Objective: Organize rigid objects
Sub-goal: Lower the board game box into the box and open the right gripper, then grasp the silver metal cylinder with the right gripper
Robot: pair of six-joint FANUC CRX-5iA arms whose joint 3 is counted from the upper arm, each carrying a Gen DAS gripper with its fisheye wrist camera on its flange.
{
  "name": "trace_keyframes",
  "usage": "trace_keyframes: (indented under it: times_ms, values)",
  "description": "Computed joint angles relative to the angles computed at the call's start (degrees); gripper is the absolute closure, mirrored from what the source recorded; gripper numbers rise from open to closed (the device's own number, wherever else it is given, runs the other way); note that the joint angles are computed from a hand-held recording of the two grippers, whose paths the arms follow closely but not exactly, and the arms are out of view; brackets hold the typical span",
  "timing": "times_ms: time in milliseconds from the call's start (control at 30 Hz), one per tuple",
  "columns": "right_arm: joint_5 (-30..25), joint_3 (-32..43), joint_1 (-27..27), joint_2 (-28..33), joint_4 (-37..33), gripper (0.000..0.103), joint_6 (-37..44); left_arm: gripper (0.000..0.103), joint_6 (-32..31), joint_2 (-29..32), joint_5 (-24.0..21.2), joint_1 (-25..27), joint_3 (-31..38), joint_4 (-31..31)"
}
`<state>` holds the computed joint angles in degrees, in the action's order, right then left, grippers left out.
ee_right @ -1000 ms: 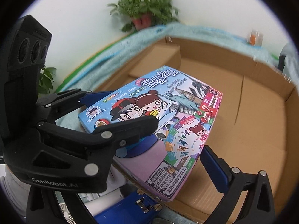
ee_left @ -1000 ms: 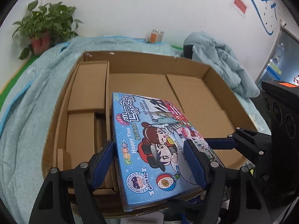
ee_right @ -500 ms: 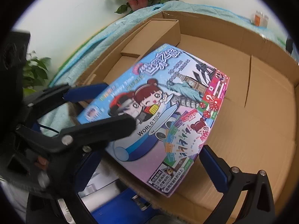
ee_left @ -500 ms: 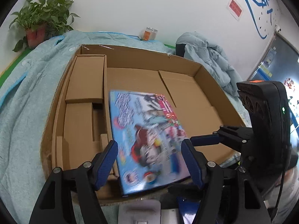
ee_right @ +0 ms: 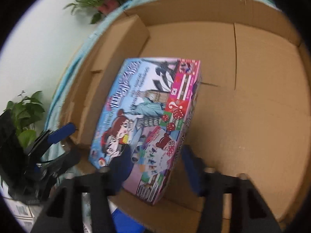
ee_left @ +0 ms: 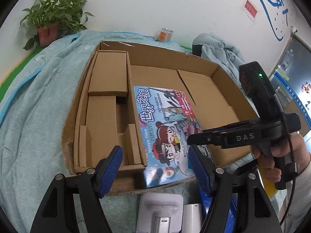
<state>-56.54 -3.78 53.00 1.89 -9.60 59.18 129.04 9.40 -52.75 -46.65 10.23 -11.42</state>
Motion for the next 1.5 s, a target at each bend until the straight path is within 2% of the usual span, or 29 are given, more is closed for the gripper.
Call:
trace_keyframes:
  times_ms: [167, 200, 233, 300, 367, 433, 500, 567, 600, 633, 667, 700, 767, 800, 833, 867, 900, 967, 1067, 1133, 1167, 1333, 1433, 1500]
  values:
    - [3.8, -3.99, 2.54, -3.41, 4.75, 0.058, -3.71, 0.035, 2.51, -0.19, -0.92, -1.6, 0.85, -2.39]
    - [5.09, -6.23, 3.81, -5.24, 7.5, 0.05, -5.99, 0.034, 3.09, -0.32, -1.27, -1.9, 1.01, -3.01]
    - [6.84, -9.4, 6.15, -7.65, 13.26, 0.033, -10.57, 0.034, 4.14, -0.59, -1.65, -2.46, 1.19, -4.29]
    - [9.13, -15.0, 9.85, -11.64, 24.07, 0.017, -19.45, 0.032, 6.87, -1.37, -2.78, -4.27, 1.56, -8.04]
    - [8.22, -21.01, 14.87, -16.21, 36.19, 0.017, -29.83, 0.028, 10.37, -1.86, -5.58, -7.27, 2.89, -13.91]
    - [5.72, -25.96, 19.57, -19.79, 46.47, 0.016, -39.54, 0.011, 14.1, -2.3, -8.44, -10.81, 4.14, -20.53]
    - [2.53, -32.0, 24.51, -24.17, 57.23, 0.016, -51.04, 0.001, 19.18, -2.2, -12.8, -15.81, 6.16, -29.14]
    - [-3.09, -37.28, 30.04, -27.74, 65.51, 0.017, -61.76, 0.001, 22.35, -2.44, -15.18, -19.78, 7.12, -34.33]
    - [-6.25, -38.4, 32.35, -28.59, 66.62, 0.024, -63.92, 0.005, 23.2, -2.82, -15.12, -20.67, 7.05, -34.82]
    - [-9.33, -38.74, 34.6, -28.52, 66.86, 0.049, -65.99, 0.031, 24.02, -3.41, -14.31, -21.29, 6.68, -34.52]
    - [-11.53, -39.14, 36.42, -29.06, 66.3, 0.058, -67.66, 0.05, 23.74, -3.84, -13.21, -21.26, 6.4, -32.77]
    - [-11.83, -39.95, 37.47, -30.38, 66.14, 0.061, -69.06, 0.077, 22.01, -3.58, -13.09, -20.72, 6.98, -29.68]
    - [-12.03, -41.79, 40.03, -33.24, 66.14, 0.057, -71.25, 0.08, 22.41, -2.29, -15.94, -22.52, 9.16, -29.95]
    - [-14.29, -42.13, 42.3, -34.34, 65.76, 0.037, -71.93, 0.071, 22.94, -1.76, -16.56, -24.05, 10.14, -31.54]
    - [-16.43, -42.93, 44.57, -35.26, 66.56, 0.012, -73.69, 0.035, 23.01, -1.39, -16.85, -25.11, 10.83, -32.17]
    - [-18.08, -43.89, 46.67, -36.17, 67.77, 0.007, -75.47, 0.01, 23.58, -0.73, -18.02, -26.4, 12.12, -32.95]
    - [-17.77, -43.87, 46.77, -35.51, 68.28, 0.003, -76.31, 0.003, 25.34, -0.43, -18.55, -27.86, 12.68, -34.83]
    - [-19.17, -44.21, 50.13, -36.68, 67.45, 0.002, -77.09, 0.001, 25.85, -0.06, -17.56, -28.63, 13.26, -34.21]
    - [-18.31, -44.74, 53.22, -38.52, 64.68, 0.002, -79.09, 0.001, 24.18, -0.04, -13.98, -26.83, 12.55, -27.07]
    - [-19.12, -44.0, 55.14, -39.03, 59.85, 0.002, -81.66, 0.001, 24.09, -0.62, -11.12, -26.04, 11.05, -23.75]
    - [-17.84, -44.4, 55.61, -40.33, 57.86, 0.002, -83.11, 0.001, 23.51, -0.75, -9.36, -25.42, 10.18, -21.22]
    - [-8.79, -47.88, 53.04, -45.78, 52.24, 0.002, -85.88, 0.001, 20.81, -1.02, -2.7, -23.05, 6.01, -11.65]
    - [-4.45, -48.79, 49.53, -46.19, 51.01, 0.004, -85.78, 0.001, 20.61, -0.35, -1.49, -22.72, 5.11, -9.13]
    - [-0.65, -47.84, 46.01, -44.8, 47.8, 0.009, -82.11, 0.001, 21.22, -0.67, -0.24, -22.67, 3.91, -8.27]
